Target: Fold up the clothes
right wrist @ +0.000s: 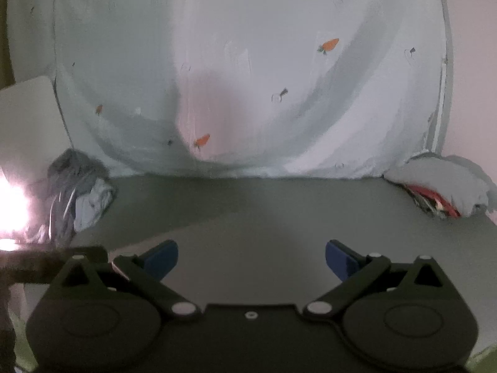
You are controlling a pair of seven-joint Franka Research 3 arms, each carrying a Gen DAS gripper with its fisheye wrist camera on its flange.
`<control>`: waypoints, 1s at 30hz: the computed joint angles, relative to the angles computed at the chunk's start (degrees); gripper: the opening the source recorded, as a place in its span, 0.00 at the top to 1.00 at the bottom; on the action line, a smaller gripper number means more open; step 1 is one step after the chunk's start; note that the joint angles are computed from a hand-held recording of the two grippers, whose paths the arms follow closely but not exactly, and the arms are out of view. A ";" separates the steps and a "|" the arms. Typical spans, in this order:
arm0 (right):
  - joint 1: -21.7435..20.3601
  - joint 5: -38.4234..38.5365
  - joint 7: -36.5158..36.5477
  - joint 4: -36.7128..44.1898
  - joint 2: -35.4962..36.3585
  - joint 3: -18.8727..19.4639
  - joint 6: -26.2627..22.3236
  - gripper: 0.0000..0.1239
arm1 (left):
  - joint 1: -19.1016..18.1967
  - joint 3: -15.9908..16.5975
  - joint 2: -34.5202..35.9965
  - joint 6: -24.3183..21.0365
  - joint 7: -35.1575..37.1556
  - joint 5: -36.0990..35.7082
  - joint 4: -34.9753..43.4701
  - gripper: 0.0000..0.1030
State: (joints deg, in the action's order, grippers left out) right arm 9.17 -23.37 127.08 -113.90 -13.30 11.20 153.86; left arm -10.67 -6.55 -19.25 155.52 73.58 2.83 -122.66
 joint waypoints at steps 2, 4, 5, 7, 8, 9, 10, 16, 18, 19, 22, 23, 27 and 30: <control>0.30 -0.22 0.10 -1.93 -2.22 0.65 -1.80 0.17 | 0.27 -0.64 -0.36 0.02 -0.57 0.89 -0.75 0.00; 0.19 -0.62 0.87 -3.40 -4.08 1.60 -3.66 0.17 | -0.40 -0.28 -1.46 -0.09 0.04 0.39 -2.09 0.00; 0.12 -0.59 1.34 -4.08 -4.78 1.97 -4.07 0.17 | -0.72 -0.07 -2.03 -0.10 0.41 0.11 -2.76 0.00; 0.09 -0.28 1.80 -5.18 -6.01 2.54 -4.91 0.17 | -1.01 0.30 -2.80 -0.70 0.98 -0.18 -3.48 0.00; -0.03 -0.34 2.08 -5.44 -6.44 2.93 -5.42 0.17 | -1.02 0.43 -3.27 -1.27 1.11 -0.27 -3.74 0.00; -0.12 -0.40 2.37 -5.70 -6.86 3.29 -5.93 0.17 | -1.02 0.56 -3.74 -1.83 1.23 -0.37 -4.01 0.00; -0.18 -0.43 2.62 -5.97 -7.27 3.60 -6.38 0.17 | -1.03 0.71 -4.26 -2.29 1.37 -0.50 -4.36 0.00; 0.20 0.68 2.16 -6.97 -8.47 4.40 -7.06 0.17 | -0.22 0.78 -7.00 -3.34 1.01 0.32 -6.58 0.00; 0.21 0.60 2.37 -6.92 -8.53 4.82 -7.17 0.17 | -0.14 0.98 -7.61 -3.33 1.11 0.56 -7.05 0.00; 0.22 0.49 2.51 -6.87 -8.54 5.03 -7.20 0.17 | -0.07 1.08 -7.92 -3.21 1.10 0.64 -7.27 0.00; 0.16 -0.29 2.97 -6.72 -8.56 5.65 -7.26 0.17 | 0.28 1.22 -8.55 -2.88 1.03 1.15 -7.70 0.00; 0.18 -0.54 3.21 -6.57 -8.54 5.89 -7.40 0.17 | 0.45 1.21 -8.69 -2.87 1.00 1.42 -7.76 0.00; 0.54 -0.88 3.52 -6.23 -8.21 6.04 -7.51 0.17 | 0.90 1.21 -8.84 -2.78 0.79 2.16 -7.73 0.00; 0.82 -1.00 3.57 -5.94 -7.99 5.94 -7.63 0.17 | 1.26 1.09 -8.95 -2.86 0.64 2.76 -7.67 0.00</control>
